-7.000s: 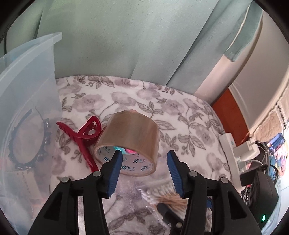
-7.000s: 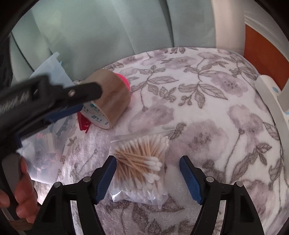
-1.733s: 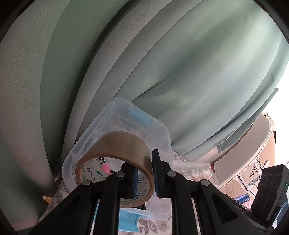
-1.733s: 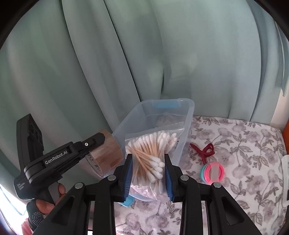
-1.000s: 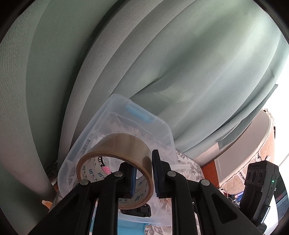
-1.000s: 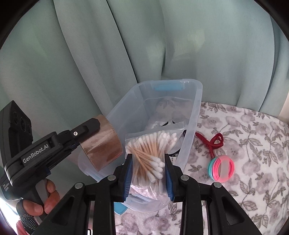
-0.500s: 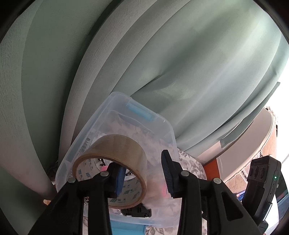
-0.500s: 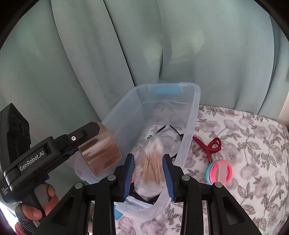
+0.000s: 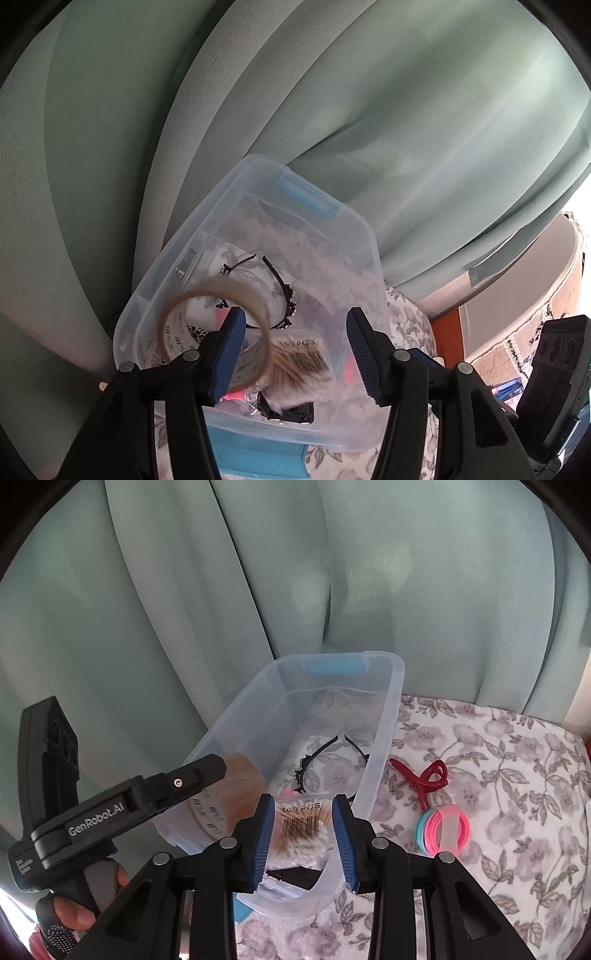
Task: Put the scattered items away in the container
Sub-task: 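Lower the tape and swab bag into the clear box and open both grippers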
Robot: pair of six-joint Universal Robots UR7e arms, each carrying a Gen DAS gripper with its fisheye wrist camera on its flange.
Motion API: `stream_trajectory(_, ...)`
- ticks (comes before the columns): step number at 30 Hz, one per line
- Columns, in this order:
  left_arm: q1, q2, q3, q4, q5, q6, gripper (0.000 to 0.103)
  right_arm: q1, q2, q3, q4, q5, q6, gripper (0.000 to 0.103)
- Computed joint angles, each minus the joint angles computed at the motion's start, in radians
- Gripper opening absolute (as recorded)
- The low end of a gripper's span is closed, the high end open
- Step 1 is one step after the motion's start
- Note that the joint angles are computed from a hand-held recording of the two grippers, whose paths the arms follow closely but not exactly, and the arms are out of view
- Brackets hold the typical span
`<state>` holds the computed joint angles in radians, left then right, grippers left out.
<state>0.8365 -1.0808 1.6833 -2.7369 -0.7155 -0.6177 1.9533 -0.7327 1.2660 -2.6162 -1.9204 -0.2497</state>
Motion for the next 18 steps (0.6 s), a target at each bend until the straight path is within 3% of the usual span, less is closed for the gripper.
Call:
stream_trajectory(14, -0.034, 0.001, -0.005, -0.004, 0.023, 0.022, 0.059, 0.005, -0.040, 0.041, -0.030, 0.010, 0.005, 0.036)
stream_trajectory(18, -0.047, 0.000, -0.003, -0.010, 0.033, 0.029, 0.065, 0.008, -0.056, 0.058, -0.043, 0.009, 0.008, 0.036)
